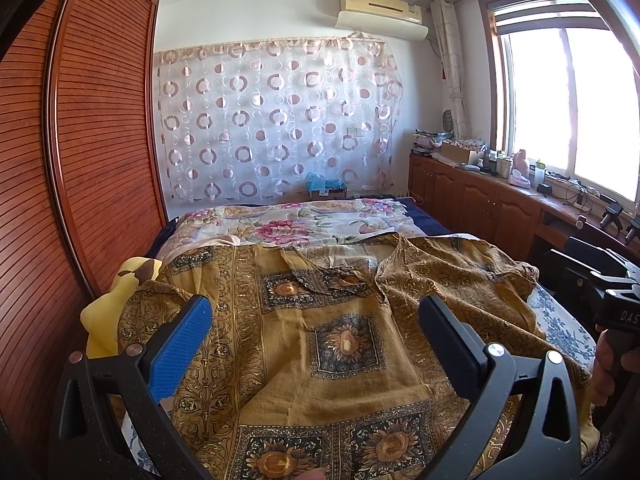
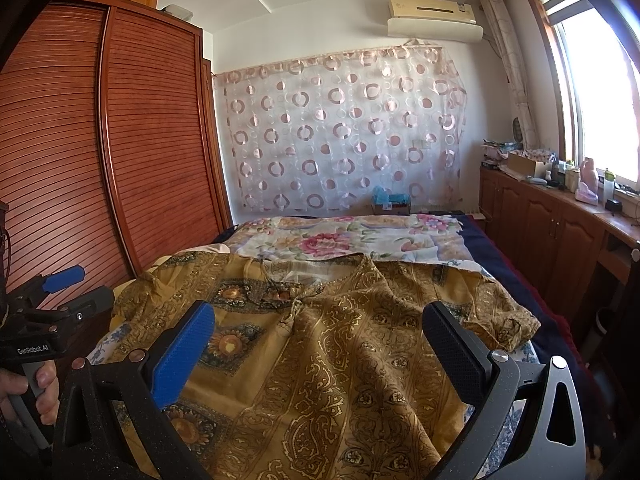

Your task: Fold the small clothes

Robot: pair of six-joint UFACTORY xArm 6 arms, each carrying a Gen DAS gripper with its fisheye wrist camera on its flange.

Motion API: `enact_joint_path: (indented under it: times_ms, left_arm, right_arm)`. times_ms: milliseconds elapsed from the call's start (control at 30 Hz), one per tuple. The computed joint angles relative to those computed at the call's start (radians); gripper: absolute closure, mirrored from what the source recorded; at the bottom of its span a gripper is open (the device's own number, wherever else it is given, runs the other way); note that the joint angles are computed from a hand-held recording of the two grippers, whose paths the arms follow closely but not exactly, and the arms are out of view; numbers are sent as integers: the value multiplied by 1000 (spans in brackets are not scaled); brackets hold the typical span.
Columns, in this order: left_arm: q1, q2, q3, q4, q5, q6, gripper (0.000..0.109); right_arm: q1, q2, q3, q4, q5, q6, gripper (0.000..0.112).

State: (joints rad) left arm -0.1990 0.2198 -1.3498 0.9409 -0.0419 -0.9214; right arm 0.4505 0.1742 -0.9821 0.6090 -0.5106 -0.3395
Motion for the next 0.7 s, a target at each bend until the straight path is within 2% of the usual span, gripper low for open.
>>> enact_joint_path:
  times_ms: [400, 567, 700]
  left_arm:
    - [-7, -5, 1, -1, 13, -5, 6]
    - [-25, 1, 5, -189, 34, 150, 6]
    - [-13, 30, -23, -255, 53, 202, 6]
  right_arm:
    - [2, 7, -7, 1, -3, 0, 9]
    - [-13, 16, -11, -57, 9, 51, 9]
    - [-46, 37, -28, -166, 27, 156, 9]
